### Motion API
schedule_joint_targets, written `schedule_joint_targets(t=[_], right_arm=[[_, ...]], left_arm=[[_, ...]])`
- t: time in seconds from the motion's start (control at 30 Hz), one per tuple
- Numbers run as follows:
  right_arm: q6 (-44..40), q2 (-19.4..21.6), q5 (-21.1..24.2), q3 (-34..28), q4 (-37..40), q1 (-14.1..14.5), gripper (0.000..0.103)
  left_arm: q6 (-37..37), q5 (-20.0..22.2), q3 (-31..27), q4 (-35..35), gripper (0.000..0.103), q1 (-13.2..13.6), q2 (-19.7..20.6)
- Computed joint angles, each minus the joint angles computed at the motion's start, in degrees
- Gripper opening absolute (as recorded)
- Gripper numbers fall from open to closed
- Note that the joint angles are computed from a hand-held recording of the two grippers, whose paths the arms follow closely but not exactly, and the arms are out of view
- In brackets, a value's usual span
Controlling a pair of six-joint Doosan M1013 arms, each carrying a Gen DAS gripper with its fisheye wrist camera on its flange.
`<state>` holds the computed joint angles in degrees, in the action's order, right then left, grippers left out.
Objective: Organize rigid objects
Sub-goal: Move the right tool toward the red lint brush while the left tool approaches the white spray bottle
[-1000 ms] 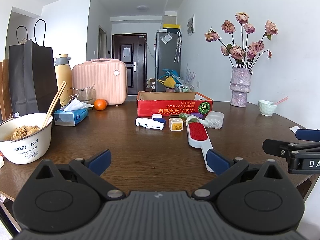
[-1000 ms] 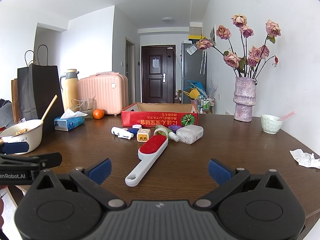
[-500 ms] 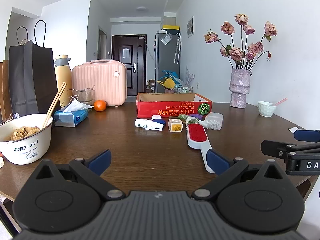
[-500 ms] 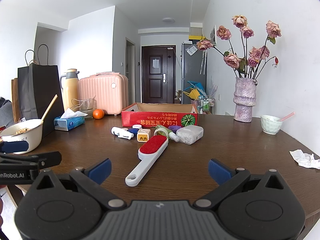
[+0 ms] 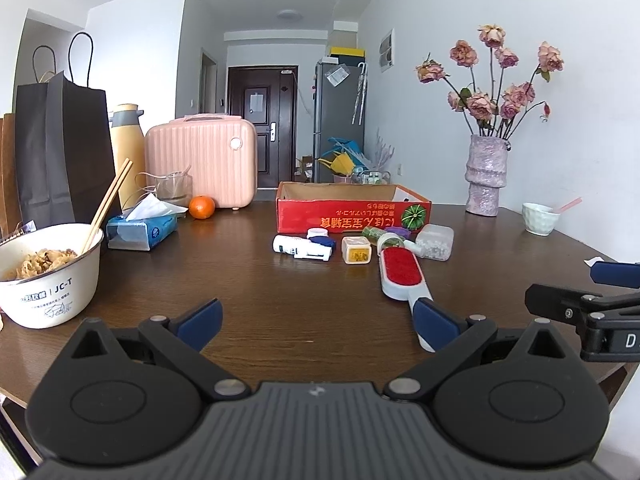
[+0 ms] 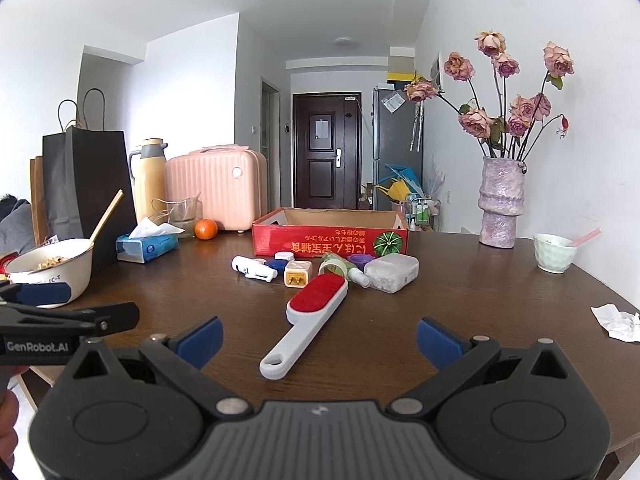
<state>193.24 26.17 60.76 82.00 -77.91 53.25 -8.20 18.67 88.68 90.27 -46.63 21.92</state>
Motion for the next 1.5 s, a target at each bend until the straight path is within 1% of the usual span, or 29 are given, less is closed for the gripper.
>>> schedule_joint_targets(t=[0.3,0.8,1.1,1.2,1.5], right_arm=[[-2.02,0.79,-1.68,-1.33,1.01,-1.33,0.103],[-6.62,2.62,-4.45,-4.56,5.33,-4.44,0.103],[-9.99,4.14,-5.20,-7.07,8.58,-6.28,0.103],[-11.64,4.81,-4.59,-8.17,9.51,-6.71,0.103],[-14.83,6.19,-5.37,-10.55,12.62,-8.28,0.103]], left_arm=[[6.42,0.11,-2.75,-6.88,0.103,0.70,1.64],[22.39,-0.22,-8.87,-23.15,0.103,2.31,5.34],[33.49,0.06,-13.16,-34.20,0.103,3.38,7.86],[36.25,0.13,-14.31,-36.97,0.103,3.65,8.59],[44.46,1.14,-18.09,-45.22,0.103,4.45,10.82]])
